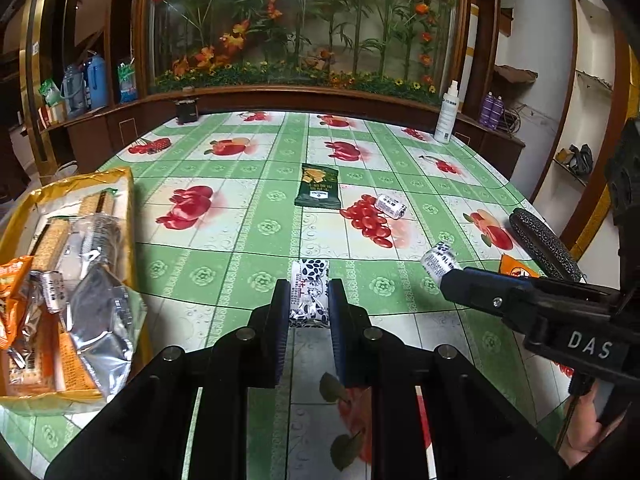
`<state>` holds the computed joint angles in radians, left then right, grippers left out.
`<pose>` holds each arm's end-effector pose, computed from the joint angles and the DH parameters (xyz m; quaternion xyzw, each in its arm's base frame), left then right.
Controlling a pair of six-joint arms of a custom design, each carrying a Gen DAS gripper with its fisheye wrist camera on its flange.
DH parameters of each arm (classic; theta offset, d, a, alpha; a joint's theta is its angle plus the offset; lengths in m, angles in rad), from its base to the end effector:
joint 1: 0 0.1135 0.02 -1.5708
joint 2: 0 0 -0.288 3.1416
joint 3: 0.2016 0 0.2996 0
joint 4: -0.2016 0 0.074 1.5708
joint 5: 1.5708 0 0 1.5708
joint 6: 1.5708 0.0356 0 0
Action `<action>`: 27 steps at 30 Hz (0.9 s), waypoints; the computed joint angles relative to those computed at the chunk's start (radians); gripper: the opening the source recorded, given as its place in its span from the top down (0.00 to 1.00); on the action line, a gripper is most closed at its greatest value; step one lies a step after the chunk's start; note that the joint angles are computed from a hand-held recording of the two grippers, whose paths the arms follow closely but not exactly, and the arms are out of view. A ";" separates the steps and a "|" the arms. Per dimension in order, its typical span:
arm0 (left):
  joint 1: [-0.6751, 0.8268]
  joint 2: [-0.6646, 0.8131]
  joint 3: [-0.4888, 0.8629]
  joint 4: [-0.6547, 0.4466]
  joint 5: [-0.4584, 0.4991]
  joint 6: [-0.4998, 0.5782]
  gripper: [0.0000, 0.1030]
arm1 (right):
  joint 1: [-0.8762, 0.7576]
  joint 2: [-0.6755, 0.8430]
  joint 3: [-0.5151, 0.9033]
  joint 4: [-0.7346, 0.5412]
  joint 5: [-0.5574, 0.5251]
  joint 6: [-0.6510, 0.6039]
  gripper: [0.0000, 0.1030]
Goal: Organize snacks
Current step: 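Carry the candy with the left gripper while the right carries its candy to the tray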
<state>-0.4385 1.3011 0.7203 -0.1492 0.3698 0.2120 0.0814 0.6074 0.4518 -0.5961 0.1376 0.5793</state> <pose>0.2675 -0.1396 0.2087 0.3579 0.8263 -0.2121 0.3796 0.1625 0.0084 0.2170 0.2520 0.8802 0.0692 0.3962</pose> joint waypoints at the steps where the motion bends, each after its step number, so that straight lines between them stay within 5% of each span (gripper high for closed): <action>1: 0.005 -0.005 -0.001 -0.001 0.002 0.001 0.85 | 0.008 0.003 0.000 0.003 0.005 0.001 0.81; 15: 0.194 -0.009 0.045 -0.030 0.142 -0.005 0.85 | 0.084 0.124 0.034 0.096 0.045 0.055 0.81; 27: 0.476 0.183 0.168 -0.027 0.210 0.023 0.84 | 0.387 0.569 0.252 0.322 0.102 0.083 0.81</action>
